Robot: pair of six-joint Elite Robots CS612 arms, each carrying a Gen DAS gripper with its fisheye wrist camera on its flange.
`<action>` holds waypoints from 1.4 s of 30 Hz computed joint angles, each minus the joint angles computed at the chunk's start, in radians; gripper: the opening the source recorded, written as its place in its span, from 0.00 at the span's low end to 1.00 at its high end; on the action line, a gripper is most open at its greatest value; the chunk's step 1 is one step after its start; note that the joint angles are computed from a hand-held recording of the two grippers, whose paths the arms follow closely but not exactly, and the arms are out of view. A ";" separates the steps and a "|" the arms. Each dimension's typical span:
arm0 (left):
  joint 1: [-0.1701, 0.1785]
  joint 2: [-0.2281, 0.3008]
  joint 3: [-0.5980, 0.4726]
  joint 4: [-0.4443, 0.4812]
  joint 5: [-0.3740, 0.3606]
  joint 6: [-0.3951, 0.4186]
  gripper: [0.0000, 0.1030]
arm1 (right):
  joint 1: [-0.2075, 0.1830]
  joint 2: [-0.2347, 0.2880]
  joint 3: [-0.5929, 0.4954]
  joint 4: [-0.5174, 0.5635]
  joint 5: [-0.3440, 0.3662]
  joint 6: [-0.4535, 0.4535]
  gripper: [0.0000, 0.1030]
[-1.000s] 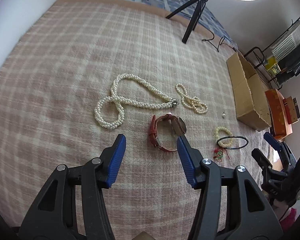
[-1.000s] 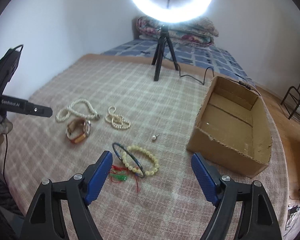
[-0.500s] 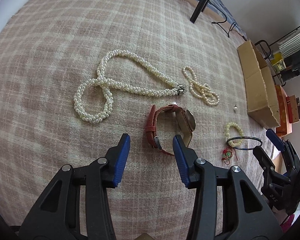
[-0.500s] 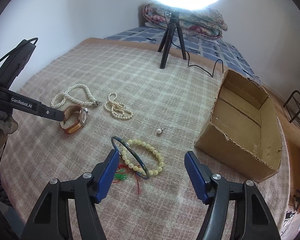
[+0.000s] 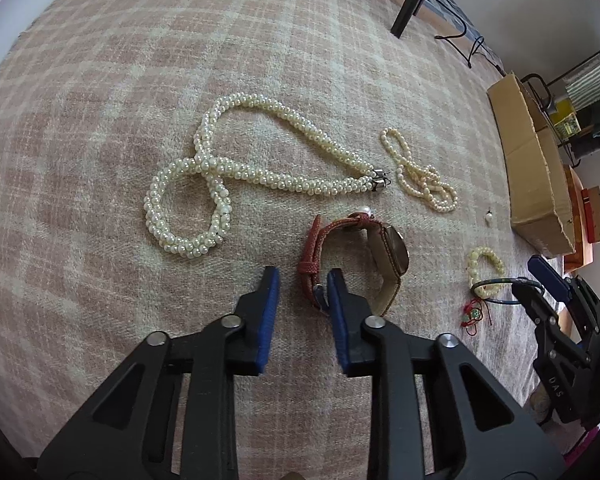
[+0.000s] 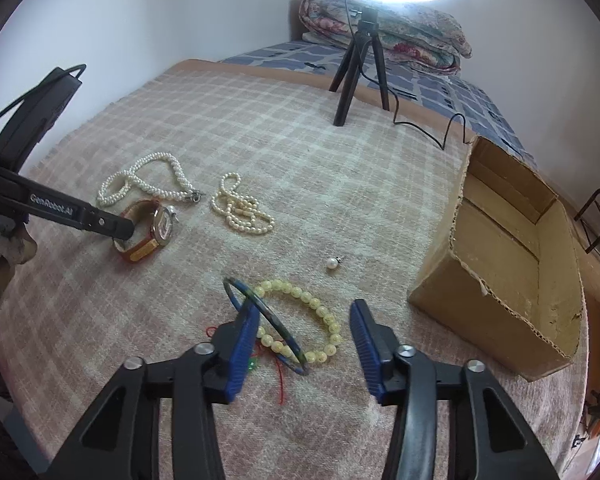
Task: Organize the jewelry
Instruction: 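Close left tool on the red-strap watch while right tool grasps the black bangle, then carry watch and bangle into the cardboard box and open both tools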
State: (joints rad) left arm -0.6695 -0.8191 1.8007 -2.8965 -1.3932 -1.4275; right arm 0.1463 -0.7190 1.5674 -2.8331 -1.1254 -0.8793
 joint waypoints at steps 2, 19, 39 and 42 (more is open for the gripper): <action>-0.001 0.003 -0.002 -0.010 -0.001 0.010 0.11 | 0.001 -0.002 -0.002 0.016 0.010 0.005 0.29; -0.018 -0.017 0.019 -0.030 0.059 0.006 0.07 | -0.020 -0.020 0.004 0.046 0.101 0.038 0.01; -0.029 -0.025 -0.021 -0.094 0.117 0.061 0.07 | -0.046 -0.039 0.000 -0.065 0.183 0.125 0.01; -0.030 -0.016 -0.051 -0.104 0.121 0.090 0.07 | -0.051 -0.035 -0.014 -0.095 0.186 0.157 0.01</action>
State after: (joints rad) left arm -0.6992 -0.8353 1.7501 -3.0003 -1.2720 -1.3372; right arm 0.0953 -0.7537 1.5536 -2.9283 -0.9393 -0.7220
